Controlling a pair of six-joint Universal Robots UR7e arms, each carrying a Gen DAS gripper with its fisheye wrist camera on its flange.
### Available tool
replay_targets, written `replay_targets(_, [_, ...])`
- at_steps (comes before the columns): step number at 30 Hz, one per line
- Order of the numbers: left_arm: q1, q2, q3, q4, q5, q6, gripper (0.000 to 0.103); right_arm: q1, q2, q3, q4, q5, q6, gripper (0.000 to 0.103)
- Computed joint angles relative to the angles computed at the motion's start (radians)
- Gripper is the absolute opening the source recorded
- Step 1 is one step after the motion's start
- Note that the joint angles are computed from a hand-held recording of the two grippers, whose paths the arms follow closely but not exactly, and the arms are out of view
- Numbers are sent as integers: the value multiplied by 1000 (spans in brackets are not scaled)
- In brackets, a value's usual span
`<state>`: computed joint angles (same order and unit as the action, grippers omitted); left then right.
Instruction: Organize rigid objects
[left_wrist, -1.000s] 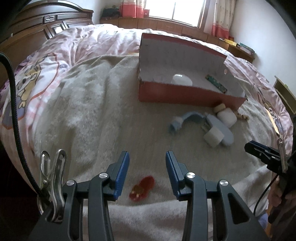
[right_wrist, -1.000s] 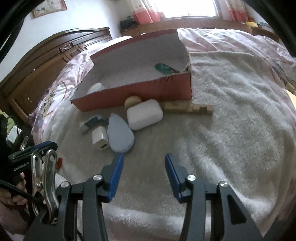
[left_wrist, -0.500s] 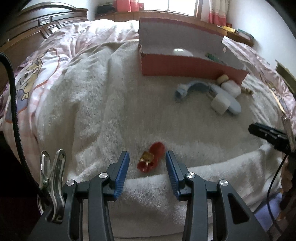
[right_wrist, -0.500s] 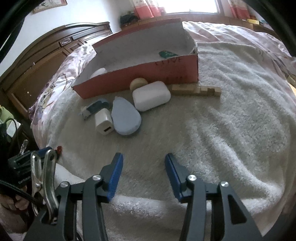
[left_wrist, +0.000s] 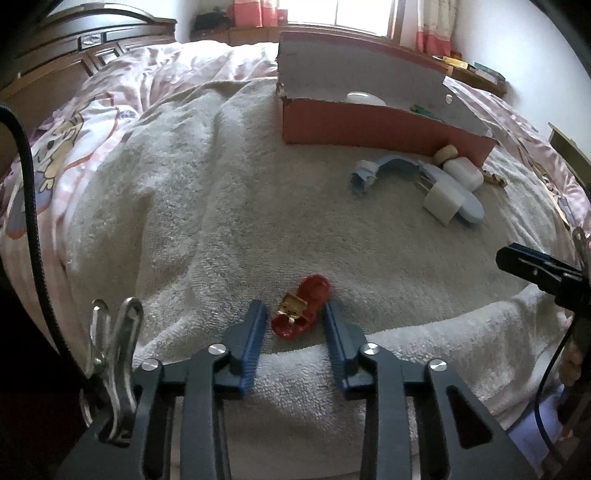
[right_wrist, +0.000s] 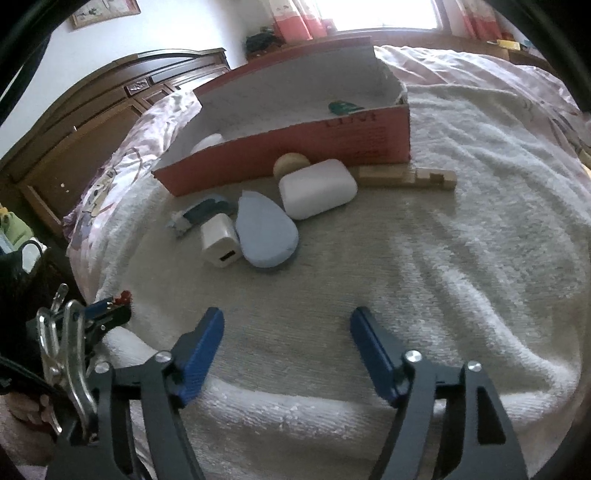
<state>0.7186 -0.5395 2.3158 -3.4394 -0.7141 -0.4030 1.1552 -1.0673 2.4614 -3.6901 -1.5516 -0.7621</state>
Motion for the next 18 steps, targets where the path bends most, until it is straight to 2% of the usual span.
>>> replay_targets(9, [10,11,5,-53,-17,-2,28,6,22,-2,-21,1,-17,86])
replay_targets(16, [5,30,3,-89,-4,20,28,55,86,-9,-117,-96,-50,89])
replay_targets(18, [5,33,7,-110,-4,23,23,73,103,-12,-143,-132,-58,89])
